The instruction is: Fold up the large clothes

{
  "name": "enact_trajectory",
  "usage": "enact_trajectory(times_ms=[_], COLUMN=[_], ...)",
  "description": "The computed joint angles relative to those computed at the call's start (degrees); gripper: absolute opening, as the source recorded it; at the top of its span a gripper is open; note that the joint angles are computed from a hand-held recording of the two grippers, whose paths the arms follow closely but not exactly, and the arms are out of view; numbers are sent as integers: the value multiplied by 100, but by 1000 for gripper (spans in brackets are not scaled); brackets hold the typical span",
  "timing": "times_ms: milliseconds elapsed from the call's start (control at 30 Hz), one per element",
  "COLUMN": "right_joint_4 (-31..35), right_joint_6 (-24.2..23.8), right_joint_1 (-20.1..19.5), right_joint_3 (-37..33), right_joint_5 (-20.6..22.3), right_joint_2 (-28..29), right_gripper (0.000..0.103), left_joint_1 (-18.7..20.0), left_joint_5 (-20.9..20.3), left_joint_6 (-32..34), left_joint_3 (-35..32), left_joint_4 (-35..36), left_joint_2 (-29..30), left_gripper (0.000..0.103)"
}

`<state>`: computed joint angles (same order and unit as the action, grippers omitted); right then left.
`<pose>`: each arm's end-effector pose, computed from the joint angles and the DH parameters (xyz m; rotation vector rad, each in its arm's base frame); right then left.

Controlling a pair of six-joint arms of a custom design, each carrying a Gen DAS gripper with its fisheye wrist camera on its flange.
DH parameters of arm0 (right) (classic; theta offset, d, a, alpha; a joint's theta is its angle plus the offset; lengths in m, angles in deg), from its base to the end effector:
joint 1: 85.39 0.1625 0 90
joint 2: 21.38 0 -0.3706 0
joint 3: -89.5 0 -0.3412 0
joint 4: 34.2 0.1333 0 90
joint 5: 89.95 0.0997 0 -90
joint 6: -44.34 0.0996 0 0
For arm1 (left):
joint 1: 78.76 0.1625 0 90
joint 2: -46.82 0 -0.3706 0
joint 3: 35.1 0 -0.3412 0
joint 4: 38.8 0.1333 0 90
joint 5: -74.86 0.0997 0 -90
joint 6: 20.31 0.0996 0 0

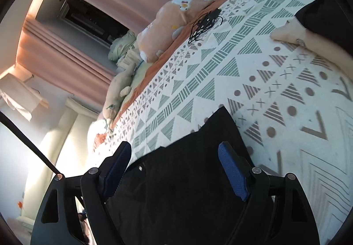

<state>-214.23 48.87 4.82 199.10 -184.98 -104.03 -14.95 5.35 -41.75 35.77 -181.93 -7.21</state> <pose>0.1263 -0.4847 0.4194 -0.1712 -2.6438 1.6289 -0.1491 -0.6843 0.3474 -0.0511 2.8860 -1.0742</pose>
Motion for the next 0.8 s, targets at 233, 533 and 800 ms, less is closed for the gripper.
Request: enact_trajectory(times_ms=[233,533,800], right_joint_4=[256,570,756], right_joint_6=[-400,-476,-200], right_joint_1=[466,1675,2586], right_joint_3=[581,1070,1525], right_joint_5=[-786,-2103,-2894], right_joint_2=[-471,-878,-1017], right_gripper=[80,80,80], left_joint_1=[-169,-511,-681], left_joint_5=[144,305,500], left_joint_6=[45,-38,-268], left_joint_3=[1051,2491,3505], left_joint_4=[-273,-445,-336], left_joint_2=[-772,-1996,-2980], left_gripper=[103,103,98])
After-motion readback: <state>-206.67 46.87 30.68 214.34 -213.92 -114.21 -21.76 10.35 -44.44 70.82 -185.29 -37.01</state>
